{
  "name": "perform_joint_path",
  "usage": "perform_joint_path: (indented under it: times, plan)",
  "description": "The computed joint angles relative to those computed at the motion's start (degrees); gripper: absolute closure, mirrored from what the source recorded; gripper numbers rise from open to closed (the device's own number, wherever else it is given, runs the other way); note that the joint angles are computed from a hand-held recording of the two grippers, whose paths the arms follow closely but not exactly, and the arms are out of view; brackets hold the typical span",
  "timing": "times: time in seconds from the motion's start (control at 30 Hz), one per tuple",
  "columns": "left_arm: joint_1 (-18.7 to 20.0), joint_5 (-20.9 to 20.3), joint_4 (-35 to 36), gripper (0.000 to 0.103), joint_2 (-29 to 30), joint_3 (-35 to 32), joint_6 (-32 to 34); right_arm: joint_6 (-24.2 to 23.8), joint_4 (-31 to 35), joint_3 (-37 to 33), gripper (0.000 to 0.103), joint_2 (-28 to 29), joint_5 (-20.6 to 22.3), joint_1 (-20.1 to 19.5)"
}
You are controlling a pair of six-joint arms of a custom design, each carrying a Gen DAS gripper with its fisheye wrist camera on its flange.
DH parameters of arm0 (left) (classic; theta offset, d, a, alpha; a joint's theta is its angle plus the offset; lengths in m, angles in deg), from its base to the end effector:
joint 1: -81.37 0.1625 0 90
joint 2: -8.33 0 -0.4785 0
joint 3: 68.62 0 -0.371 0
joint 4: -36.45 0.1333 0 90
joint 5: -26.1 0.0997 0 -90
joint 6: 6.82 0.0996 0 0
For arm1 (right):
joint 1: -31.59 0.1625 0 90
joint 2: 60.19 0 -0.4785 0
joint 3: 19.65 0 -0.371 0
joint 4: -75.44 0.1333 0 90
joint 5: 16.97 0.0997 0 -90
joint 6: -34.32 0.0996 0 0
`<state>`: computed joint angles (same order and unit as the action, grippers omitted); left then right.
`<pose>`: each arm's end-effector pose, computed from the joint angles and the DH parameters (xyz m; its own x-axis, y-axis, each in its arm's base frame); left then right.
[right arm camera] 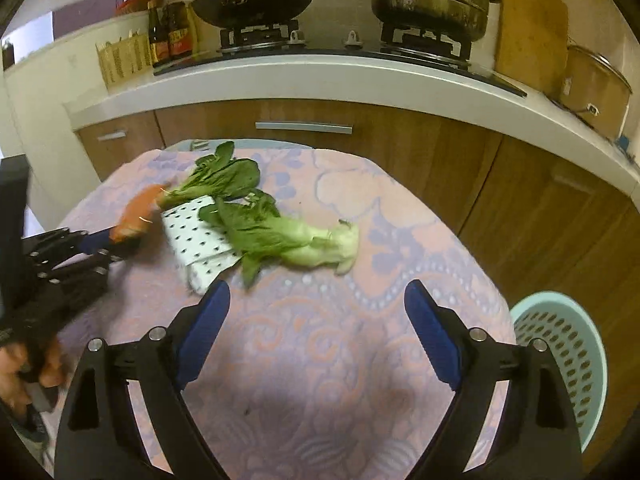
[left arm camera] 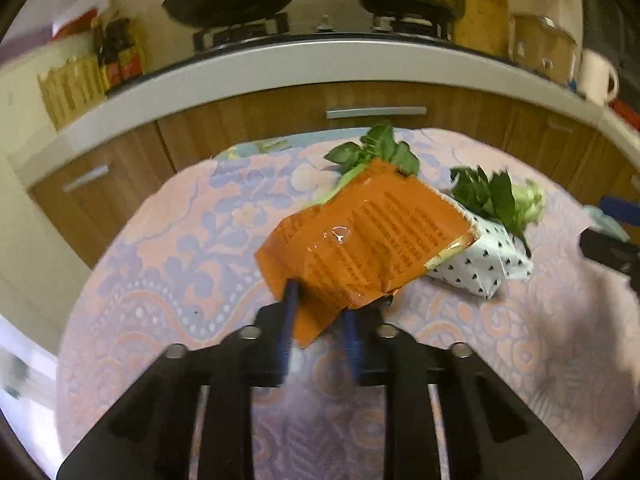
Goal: Collect trash
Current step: 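Grasp the orange snack bag on the table with the left tool, then grasp the bok choy with the right tool while left tool holds the bag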
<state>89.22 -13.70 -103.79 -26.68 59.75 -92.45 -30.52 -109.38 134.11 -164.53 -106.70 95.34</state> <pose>-0.3670 -0.2624 -0.0480 -0.6880 -0.0456 -0.7243 0.4866 0.7114 -0.5071 0.0033 -0.2957 0.3454 -0.6630 -0.3832 0.6431 -0.6811 0.6653 -0.3057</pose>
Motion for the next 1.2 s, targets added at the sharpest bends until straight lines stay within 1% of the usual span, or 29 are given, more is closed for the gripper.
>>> perform_joint_path:
  times: [0.03,0.1,0.13,0.17,0.2,0.27,0.3,0.37,0.43,0.5,0.53,0.57,0.63,0.7,0.73,0.8,0.83,0.87,0.9,0.93,0.97,1.0,1.07,1.13,1.2]
  plan:
    - [-0.26,0.29,-3.26,0.091,-0.4,1.56,-0.22,-0.04,-0.42,-0.14,0.018,0.81,-0.53,0.58]
    - [-1.04,1.1,-9.08,0.093,-0.95,4.49,-1.35,-0.52,-5.01,0.46,0.019,3.31,-1.4,1.89]
    - [-1.31,1.38,-10.84,0.094,-1.11,5.42,-1.85,-0.78,-8.46,0.61,0.019,5.28,-2.54,3.07]
    - [-1.44,1.63,-11.52,0.094,-1.16,5.82,-2.2,-0.98,-9.59,0.26,0.019,6.39,-3.26,3.8]
    - [-1.83,2.06,-12.29,0.095,-1.15,6.3,-2.65,-1.16,-9.76,-0.68,0.019,7.84,-4.25,4.75]
    - [-2.51,2.79,-13.66,0.095,-0.87,6.87,-2.84,-0.5,-7.96,-3.15,0.019,10.27,-6.39,6.16]
    - [-2.71,3.02,-13.38,0.095,-0.79,6.84,-3.19,0.84,-5.71,-4.99,0.018,11.23,-6.58,6.39]
    - [-2.67,2.86,-14.0,0.095,-0.8,7.05,-3.22,3.05,2.48,-8.62,0.018,11.29,-4.34,5.95]
    - [-2.28,2.75,-16.14,0.095,-0.72,7.55,-2.43,3.93,6.15,-10.51,0.018,12.34,-5.18,6.67]
    - [-2.27,2.75,-17.06,0.095,-0.75,7.9,-2.2,3.18,13.07,-12.45,0.019,12.45,-5.84,7.13]
    - [-2.24,2.75,-17.09,0.094,-0.73,7.9,-2.07,2.13,14.23,-12.39,0.019,12.52,-6.42,7.41]
    - [-2.26,2.73,-17.1,0.094,-0.76,7.98,-2.01,0.42,12.99,-11.59,0.021,12.38,-7.3,7.79]
    - [-2.23,2.76,-17.34,0.094,-0.71,8.02,-1.71,-2.41,11.65,-10.04,0.029,11.14,-7.2,7.49]
    - [-2.14,2.91,-17.7,0.094,-0.77,8.22,-1.41,-3.13,16.1,-10.19,0.041,8.44,-6.46,6.55]
    - [-2.19,3.02,-17.67,0.094,-0.73,8.21,-1.34,-3.57,20.24,-10.66,0.042,6.57,-5.8,5.92]
    - [-2.38,3.22,-17.32,0.094,-0.66,8.13,-1.33,-7.03,28.52,-11.18,0.054,2.63,-3.76,4.23]
    - [-2.49,3.34,-17.0,0.093,-0.63,8.03,-1.38,-9.38,31.27,-11.02,0.054,1.05,-3.63,3.88]
    - [-2.55,3.4,-16.81,0.093,-0.6,7.97,-1.43,-11.97,31.99,-10.21,0.054,-0.09,-4.19,3.91]
    - [-2.62,3.38,-16.57,0.093,-0.58,7.9,-1.64,-13.19,30.66,-9.14,0.054,-0.19,-5.14,4.67]
    - [-2.58,3.36,-16.54,0.093,-0.58,7.86,-1.7,-14.97,27.17,-7.49,0.054,-0.11,-6.08,5.31]
    - [-2.5,3.32,-16.88,0.093,-0.6,7.97,-1.66,-15.34,24.23,-6.44,0.054,0.37,-6.58,5.81]
    - [-2.55,3.27,-16.95,0.093,-0.6,8.01,-1.88,-14.1,20.43,-5.65,0.054,1.72,-7.15,6.49]
    - [-2.57,3.27,-17.65,0.093,-0.61,8.32,-2.1,-9.8,13.3,-5.2,0.054,5.28,-7.79,7.38]
    - [-2.68,3.21,-18.19,0.093,-0.59,8.59,-2.37,-6.02,7.99,-5.58,0.054,9.43,-9.4,7.97]
    - [-2.72,3.21,-18.6,0.093,-0.56,8.71,-2.31,-3.78,3.88,-5.6,0.054,12.64,-10.14,7.6]
